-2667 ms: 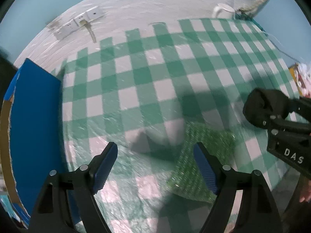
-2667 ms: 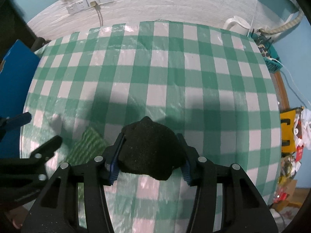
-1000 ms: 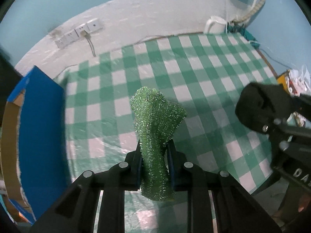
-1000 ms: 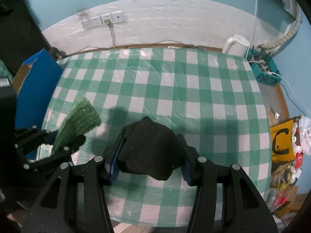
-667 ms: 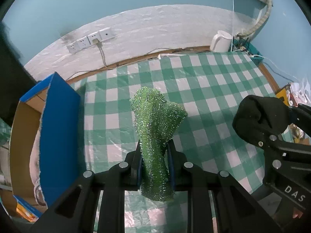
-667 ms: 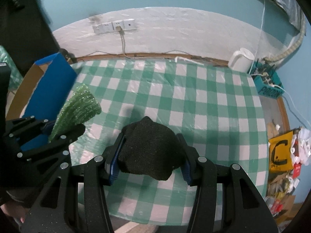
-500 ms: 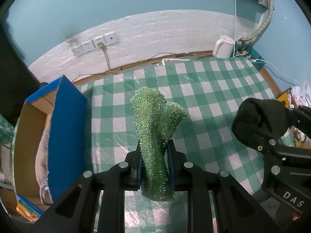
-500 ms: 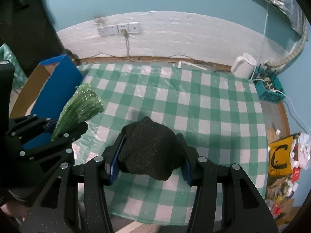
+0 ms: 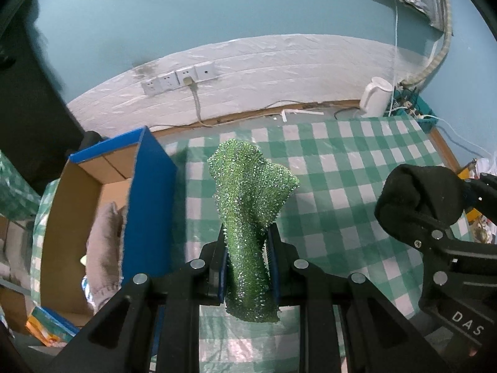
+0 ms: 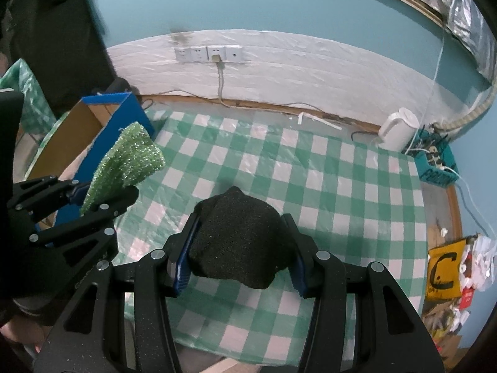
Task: Organize soft objects
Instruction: 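Lift the green scrubber and black cloth and carry both over the box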
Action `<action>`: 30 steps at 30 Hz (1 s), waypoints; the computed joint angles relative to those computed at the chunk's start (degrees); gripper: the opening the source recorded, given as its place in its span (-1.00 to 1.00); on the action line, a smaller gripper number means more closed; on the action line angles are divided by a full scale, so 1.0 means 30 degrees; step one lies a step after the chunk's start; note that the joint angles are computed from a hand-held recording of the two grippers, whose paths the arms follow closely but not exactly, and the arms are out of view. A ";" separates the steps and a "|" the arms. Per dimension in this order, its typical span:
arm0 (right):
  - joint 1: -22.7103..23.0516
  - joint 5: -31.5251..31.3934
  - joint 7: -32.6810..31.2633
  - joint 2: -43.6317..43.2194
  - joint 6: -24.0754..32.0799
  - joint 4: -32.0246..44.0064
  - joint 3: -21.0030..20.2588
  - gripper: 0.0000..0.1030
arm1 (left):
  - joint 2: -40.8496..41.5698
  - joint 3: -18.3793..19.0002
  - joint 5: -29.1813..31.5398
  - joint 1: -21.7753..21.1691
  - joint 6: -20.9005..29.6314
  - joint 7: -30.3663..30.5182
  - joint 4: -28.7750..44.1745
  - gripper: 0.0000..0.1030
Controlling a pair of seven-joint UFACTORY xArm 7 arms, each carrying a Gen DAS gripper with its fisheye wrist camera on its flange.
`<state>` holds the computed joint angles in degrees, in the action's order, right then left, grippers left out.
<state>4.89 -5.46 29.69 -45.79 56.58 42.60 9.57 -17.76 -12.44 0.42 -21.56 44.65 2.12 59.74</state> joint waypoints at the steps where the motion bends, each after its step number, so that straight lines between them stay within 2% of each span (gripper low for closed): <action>1: 0.0013 -0.0002 0.0013 0.0146 -0.0040 0.0142 0.0048 -0.02 | -0.0016 0.0076 -0.0057 0.0017 0.0053 0.0050 0.0034 -0.59; 21: 0.1117 -0.0360 0.0523 0.4276 -0.1134 0.3442 0.0959 -0.02 | -0.0524 0.1434 -0.0343 0.1979 0.0083 0.0114 -0.0055 -0.59; 30: 0.1813 -0.1027 0.0844 0.6868 -0.1502 0.5695 0.1352 -0.02 | -0.0619 0.2105 -0.0653 0.2818 0.0071 0.0457 -0.0126 -0.59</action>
<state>10.33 -8.54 32.23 -25.19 52.07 59.68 13.63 -19.61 -6.12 -1.54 -13.11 44.87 3.49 59.36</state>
